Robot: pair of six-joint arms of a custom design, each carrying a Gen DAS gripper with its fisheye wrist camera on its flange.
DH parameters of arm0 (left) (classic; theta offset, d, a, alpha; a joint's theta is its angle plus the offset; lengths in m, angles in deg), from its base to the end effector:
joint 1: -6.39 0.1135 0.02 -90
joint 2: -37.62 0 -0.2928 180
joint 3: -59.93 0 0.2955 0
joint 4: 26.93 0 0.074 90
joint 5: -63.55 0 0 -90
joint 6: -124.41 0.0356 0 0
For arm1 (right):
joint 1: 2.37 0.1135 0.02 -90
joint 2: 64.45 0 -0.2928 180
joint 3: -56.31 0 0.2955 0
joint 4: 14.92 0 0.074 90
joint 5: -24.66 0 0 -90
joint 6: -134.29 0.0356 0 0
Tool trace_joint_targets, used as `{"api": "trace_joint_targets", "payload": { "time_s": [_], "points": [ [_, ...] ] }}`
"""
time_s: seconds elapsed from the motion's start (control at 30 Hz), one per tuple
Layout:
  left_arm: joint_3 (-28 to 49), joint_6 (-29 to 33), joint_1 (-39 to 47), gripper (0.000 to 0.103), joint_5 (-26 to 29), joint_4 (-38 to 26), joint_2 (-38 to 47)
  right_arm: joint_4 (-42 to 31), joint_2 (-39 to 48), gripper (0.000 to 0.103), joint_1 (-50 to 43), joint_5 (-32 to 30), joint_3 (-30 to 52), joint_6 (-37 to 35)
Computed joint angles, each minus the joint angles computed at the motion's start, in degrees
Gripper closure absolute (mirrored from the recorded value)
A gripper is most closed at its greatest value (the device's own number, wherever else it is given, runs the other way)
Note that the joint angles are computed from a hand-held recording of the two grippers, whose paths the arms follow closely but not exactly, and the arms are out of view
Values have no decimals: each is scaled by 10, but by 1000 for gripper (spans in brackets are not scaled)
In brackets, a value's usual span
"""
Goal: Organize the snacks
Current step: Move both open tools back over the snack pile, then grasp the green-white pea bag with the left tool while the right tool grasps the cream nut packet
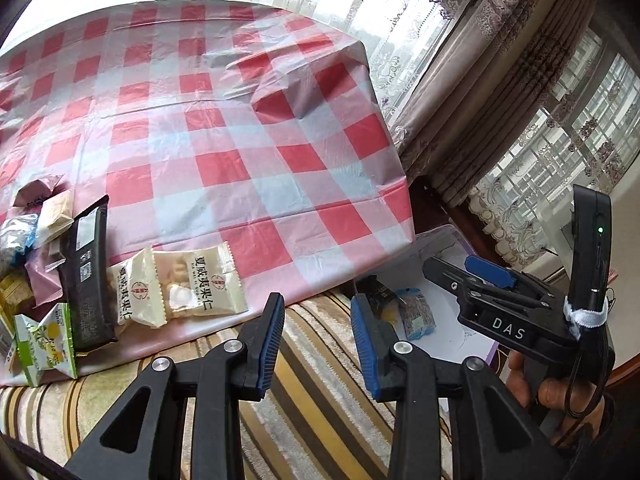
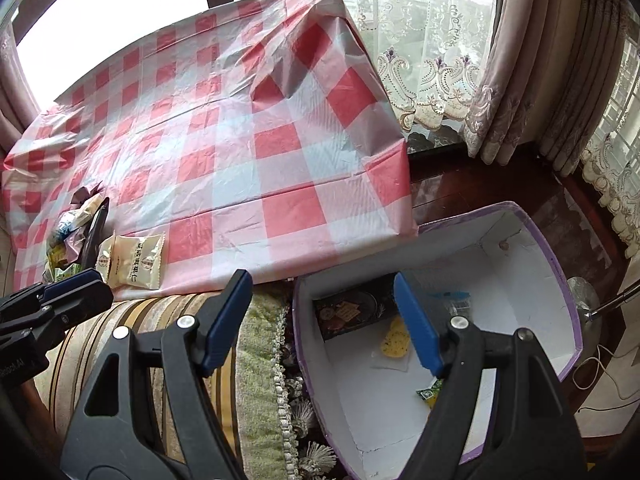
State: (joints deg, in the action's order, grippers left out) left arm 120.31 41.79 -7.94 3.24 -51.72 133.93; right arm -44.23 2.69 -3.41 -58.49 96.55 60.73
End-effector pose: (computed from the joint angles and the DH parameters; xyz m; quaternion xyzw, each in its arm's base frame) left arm 0.3277 -0.1019 0.1396 0.2397 0.9063 -0.2622 0.2288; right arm 0.2305 -0.0084 0.1587 0.1623 0.9414 -0.0178 0.2951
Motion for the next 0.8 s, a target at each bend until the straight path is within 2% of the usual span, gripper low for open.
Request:
{"api": "trace_joint_targets", "payload": {
  "time_s": [0.3, 0.57, 0.63, 0.8],
  "points": [
    [3, 30, 145, 67, 14, -19, 7, 29, 105, 23, 116, 16, 48, -2],
    [28, 54, 229, 66, 22, -57, 47, 29, 198, 18, 176, 24, 109, -78],
    [33, 56, 240, 65, 22, -65, 55, 29, 219, 17, 186, 21, 124, -103],
    [56, 56, 261, 52, 22, -97, 84, 32, 264, 17, 192, 10, 159, -160]
  ]
}}
